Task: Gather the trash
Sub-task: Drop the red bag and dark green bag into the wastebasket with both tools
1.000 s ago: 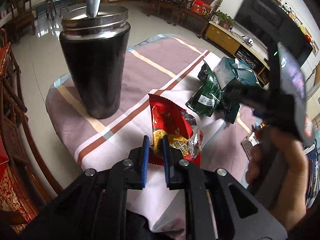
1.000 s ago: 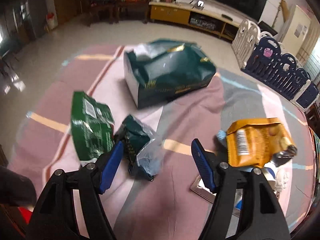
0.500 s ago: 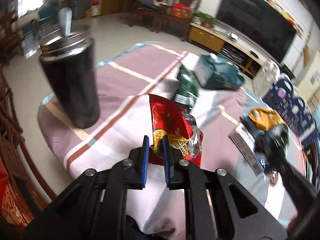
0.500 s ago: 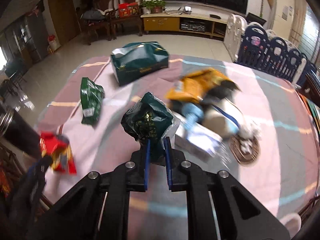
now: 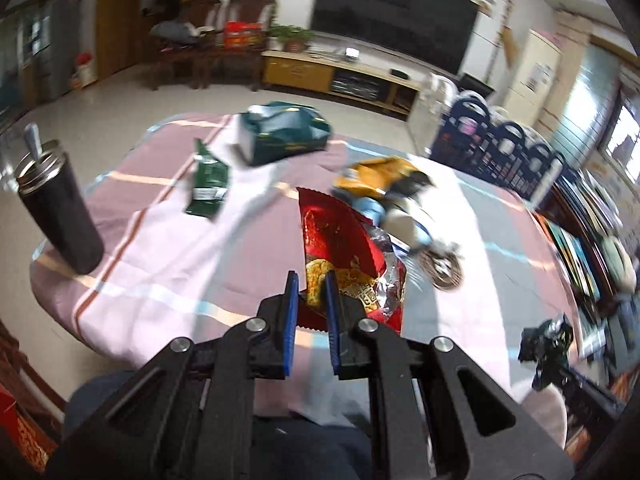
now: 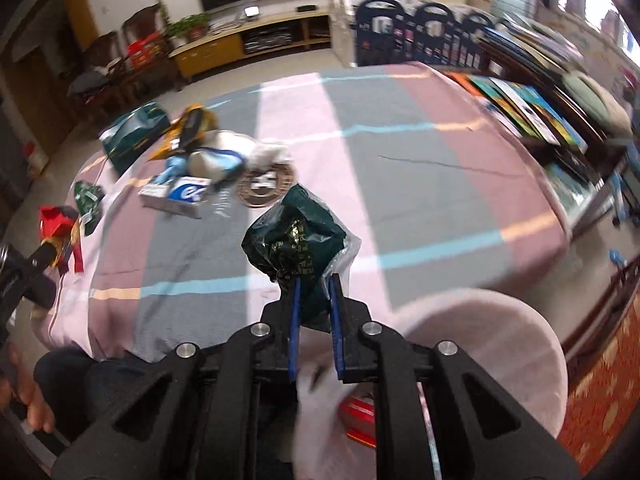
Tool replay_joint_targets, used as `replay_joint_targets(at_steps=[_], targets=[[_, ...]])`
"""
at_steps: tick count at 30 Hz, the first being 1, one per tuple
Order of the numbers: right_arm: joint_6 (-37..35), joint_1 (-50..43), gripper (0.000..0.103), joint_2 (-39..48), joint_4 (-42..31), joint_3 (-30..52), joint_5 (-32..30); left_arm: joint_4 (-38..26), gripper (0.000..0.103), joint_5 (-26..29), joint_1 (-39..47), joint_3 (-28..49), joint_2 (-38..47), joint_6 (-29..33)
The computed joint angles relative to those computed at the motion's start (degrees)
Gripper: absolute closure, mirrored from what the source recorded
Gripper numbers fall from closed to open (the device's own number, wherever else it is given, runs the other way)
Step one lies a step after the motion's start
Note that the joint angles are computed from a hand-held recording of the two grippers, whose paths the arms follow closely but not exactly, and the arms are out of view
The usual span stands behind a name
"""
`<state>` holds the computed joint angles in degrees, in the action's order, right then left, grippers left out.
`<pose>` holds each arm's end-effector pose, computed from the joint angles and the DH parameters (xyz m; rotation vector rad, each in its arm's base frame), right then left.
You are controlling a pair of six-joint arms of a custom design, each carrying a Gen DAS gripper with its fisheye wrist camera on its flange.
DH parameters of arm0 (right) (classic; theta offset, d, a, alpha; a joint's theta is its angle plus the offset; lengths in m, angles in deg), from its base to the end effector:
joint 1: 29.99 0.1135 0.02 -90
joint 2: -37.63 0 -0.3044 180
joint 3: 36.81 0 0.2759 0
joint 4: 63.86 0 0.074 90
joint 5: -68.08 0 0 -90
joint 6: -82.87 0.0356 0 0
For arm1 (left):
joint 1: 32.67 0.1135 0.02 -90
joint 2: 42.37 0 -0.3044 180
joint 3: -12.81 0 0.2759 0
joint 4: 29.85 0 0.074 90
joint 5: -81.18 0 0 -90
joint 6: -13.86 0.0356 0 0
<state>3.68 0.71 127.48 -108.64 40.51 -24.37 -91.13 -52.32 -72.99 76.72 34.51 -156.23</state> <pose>0.2982 0.1788 0.2658 -0.4658 2.5623 0.3227 0.2041 -0.1410 0.2520 -0.9203 2.1634 0.1836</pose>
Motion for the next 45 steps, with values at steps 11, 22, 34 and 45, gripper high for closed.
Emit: replay_joint_targets(at_steps=[11, 22, 34, 45], targets=[[-9.02, -13.76, 0.089, -9.82, -5.79, -5.75, -2.90, 10.77, 0.089, 2.43, -9.05, 8.09, 10.90, 12.50], [-15.60, -23.35, 0.073, -8.01, -12.20, -11.95, -7.24, 24.66, 0.089, 16.13, -9.88, 7.27, 15.06, 20.48], [-9.27, -34.43, 0.042, -15.56, -4.99, -11.43, -11.68, 25.31, 0.030, 30.09, -14.95, 21.55, 33.24, 35.25], [-8.96, -26.86, 0.041, -16.70, -3.47, -12.14, -6.56, 13.58, 0.022, 7.98, -12.71, 15.09, 20.81, 19.84]])
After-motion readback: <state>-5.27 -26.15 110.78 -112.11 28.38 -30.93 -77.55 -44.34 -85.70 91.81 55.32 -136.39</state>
